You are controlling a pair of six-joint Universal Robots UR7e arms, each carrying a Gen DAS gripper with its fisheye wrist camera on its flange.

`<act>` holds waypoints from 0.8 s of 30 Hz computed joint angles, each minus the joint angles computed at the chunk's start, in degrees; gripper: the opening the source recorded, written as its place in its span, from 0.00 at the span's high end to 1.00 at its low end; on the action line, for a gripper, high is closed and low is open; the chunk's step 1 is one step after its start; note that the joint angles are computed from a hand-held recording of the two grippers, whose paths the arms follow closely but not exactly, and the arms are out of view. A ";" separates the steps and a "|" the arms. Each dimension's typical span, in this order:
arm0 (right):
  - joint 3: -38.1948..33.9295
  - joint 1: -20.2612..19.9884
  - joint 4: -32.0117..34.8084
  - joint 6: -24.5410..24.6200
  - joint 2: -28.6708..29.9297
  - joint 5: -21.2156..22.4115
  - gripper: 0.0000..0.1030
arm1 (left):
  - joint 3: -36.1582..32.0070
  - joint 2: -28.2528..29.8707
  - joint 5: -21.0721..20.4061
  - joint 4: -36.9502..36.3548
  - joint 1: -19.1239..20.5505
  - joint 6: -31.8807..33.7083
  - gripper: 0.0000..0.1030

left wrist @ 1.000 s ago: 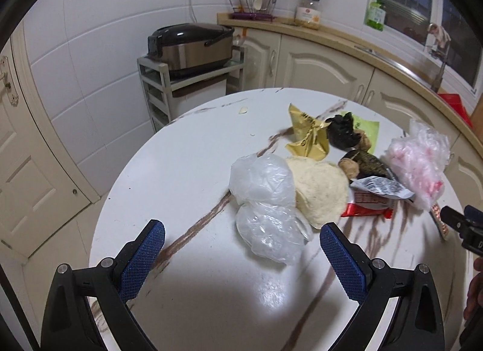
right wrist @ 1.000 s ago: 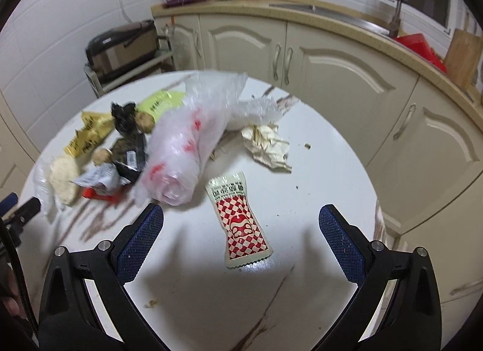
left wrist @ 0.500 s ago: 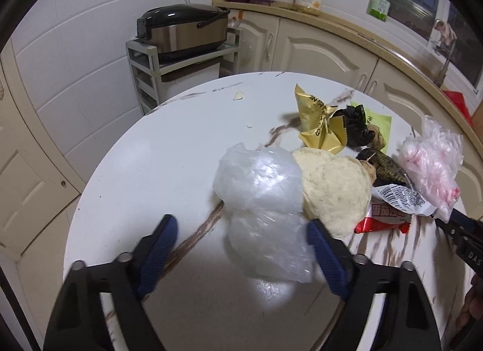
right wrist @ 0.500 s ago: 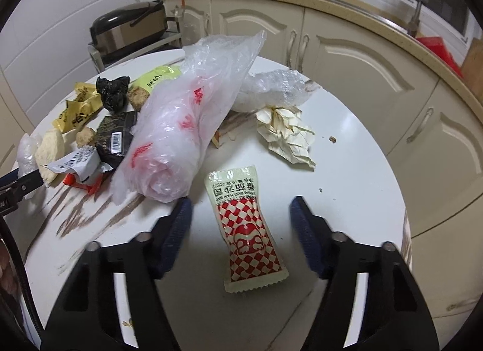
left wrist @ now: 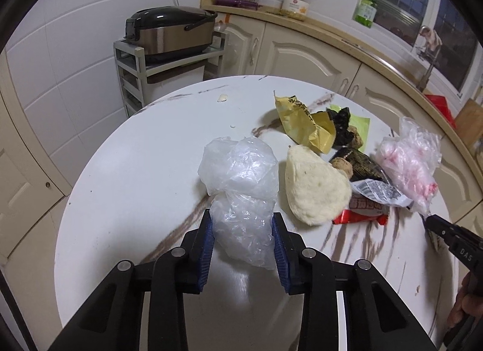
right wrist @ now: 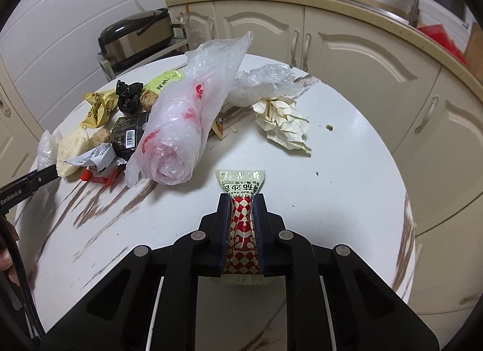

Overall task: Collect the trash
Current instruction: 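Grasp the checkered snack wrapper with the right tool while the left tool grasps the clear plastic bag, then carry both items over the blue bin and open both tools to drop them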

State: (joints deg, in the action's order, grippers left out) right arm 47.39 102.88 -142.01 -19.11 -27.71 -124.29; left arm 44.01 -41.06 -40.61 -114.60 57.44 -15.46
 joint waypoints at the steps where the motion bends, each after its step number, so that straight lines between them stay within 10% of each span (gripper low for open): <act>1: 0.56 -0.08 -0.18 0.26 -0.38 0.24 0.87 | 1.32 -0.84 0.05 -0.53 -0.22 -0.01 0.69; 24: 21.68 -0.76 -13.18 1.38 -15.29 8.65 0.87 | 14.19 -4.83 -1.25 -8.79 -12.18 4.69 0.70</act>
State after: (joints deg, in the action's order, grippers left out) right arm 69.07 102.12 -155.19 -17.73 -43.00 -115.64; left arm 58.20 -45.89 -41.86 -123.39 45.26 -10.77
